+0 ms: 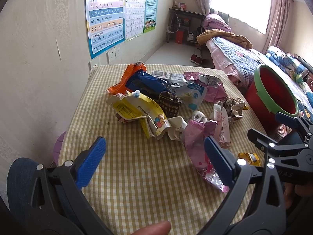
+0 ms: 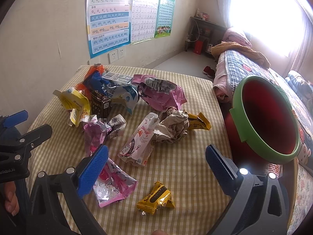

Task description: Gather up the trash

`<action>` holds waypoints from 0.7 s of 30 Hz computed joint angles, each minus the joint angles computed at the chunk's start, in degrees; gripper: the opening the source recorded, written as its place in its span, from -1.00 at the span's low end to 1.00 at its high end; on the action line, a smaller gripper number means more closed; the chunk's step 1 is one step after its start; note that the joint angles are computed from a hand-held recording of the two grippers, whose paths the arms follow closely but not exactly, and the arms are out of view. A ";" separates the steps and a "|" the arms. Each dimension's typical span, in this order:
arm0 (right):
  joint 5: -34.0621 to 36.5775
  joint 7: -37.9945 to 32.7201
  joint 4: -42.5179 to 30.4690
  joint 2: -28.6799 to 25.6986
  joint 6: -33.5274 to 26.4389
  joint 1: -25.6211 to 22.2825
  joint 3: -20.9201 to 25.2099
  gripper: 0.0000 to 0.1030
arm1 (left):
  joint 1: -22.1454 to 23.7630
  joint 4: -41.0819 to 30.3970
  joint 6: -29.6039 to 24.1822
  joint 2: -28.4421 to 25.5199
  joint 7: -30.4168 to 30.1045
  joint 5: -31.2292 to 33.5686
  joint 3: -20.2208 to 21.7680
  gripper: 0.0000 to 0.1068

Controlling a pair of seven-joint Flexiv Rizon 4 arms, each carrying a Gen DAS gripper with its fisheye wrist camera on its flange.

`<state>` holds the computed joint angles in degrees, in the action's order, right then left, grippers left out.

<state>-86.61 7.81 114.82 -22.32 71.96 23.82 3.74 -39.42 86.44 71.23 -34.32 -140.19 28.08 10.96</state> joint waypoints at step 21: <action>0.11 -0.04 0.06 -0.03 -0.04 -0.04 0.11 0.87 | 0.51 0.11 -0.33 -0.13 0.56 -0.42 -0.63 0.83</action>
<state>-86.50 7.77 114.87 -22.35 71.92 23.77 3.85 -38.91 86.55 70.89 -34.45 -139.63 27.67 10.33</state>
